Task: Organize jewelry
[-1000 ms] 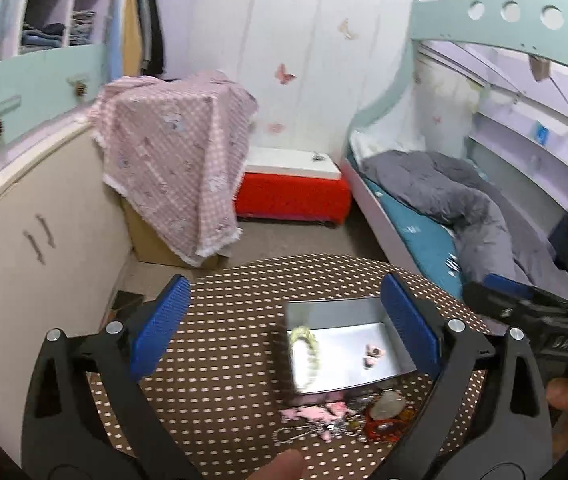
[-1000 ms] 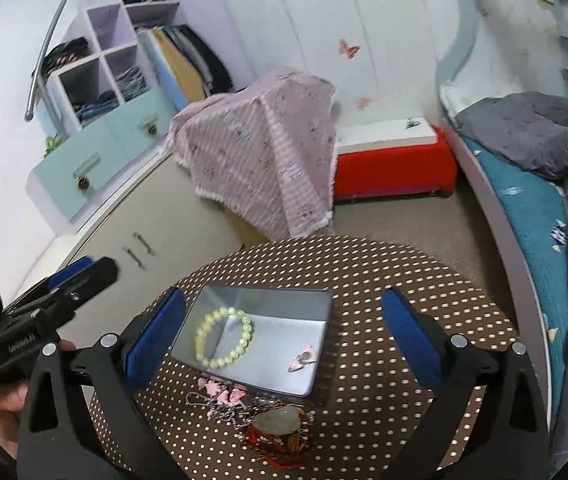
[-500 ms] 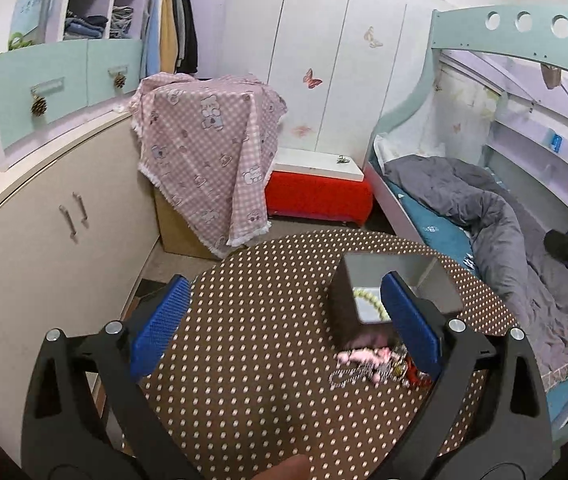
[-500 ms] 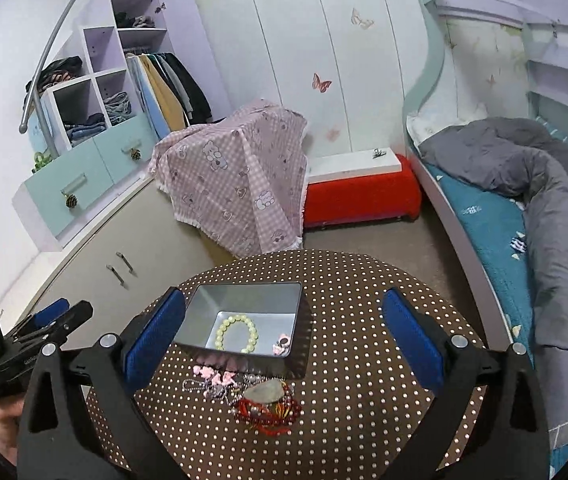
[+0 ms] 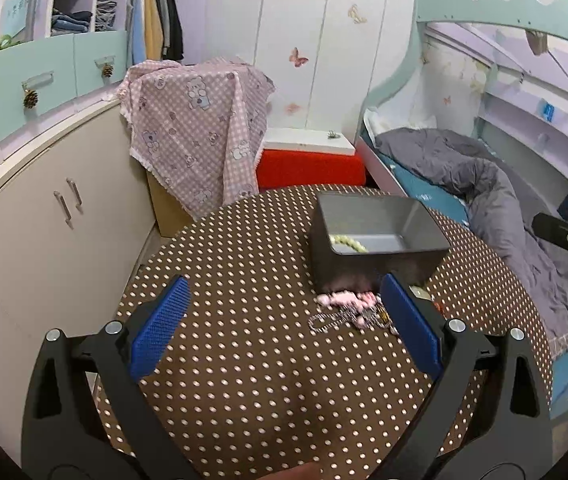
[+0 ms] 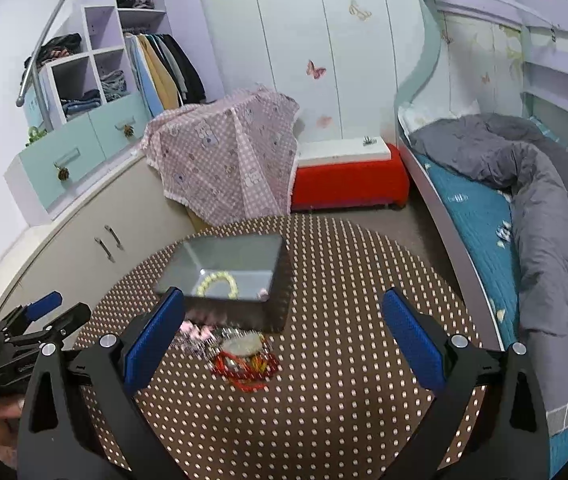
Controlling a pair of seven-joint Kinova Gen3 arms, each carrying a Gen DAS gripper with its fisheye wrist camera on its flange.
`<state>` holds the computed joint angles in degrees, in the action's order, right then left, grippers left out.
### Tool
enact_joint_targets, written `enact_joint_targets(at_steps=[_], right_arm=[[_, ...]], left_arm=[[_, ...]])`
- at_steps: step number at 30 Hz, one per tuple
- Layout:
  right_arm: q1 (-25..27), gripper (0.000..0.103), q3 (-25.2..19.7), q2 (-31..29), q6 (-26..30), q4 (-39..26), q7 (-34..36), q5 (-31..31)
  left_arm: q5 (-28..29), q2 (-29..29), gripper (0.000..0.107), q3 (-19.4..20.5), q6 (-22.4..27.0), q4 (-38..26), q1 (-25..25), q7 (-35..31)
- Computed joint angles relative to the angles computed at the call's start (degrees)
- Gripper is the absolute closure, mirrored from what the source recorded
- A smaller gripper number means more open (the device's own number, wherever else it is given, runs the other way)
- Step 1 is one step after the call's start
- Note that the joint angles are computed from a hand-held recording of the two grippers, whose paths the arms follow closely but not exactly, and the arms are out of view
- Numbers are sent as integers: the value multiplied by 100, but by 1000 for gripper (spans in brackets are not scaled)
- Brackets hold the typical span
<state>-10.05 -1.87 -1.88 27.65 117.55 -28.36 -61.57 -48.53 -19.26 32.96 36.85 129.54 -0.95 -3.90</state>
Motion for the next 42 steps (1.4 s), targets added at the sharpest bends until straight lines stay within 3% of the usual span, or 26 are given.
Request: enact_joint_targets(at_steps=[7,14,18,30,35,40,42], right_arm=[[-23,8,-165,245,-10,117,42,439],[-114,39,-506,621,51,23,-220,1029],[-108,48,-642,774,59,-18,-426,1265],[90,49,-801,900,116,-105,-389,1200],[234,49,-774,910,177,-74,-277,1052],[337,49,-727,932,266,-92,-175,965],[362,49,-716,947,297,-108,-144,956]], left_arm=[[-123,424,13,142,182,-5,267,346],[-372,774,13,-45,295,21,738,700],[-424,933,13,-283,293,14,999,796],[-960,1602,14,-1064,43,-157,1680,1035],[-918,1915,34,-1475,-262,-305,1951,803],[-685,1950,80,-1960,-771,-289,2119,471],[-650,1905,91,-2067,-1004,-249,2102,379]])
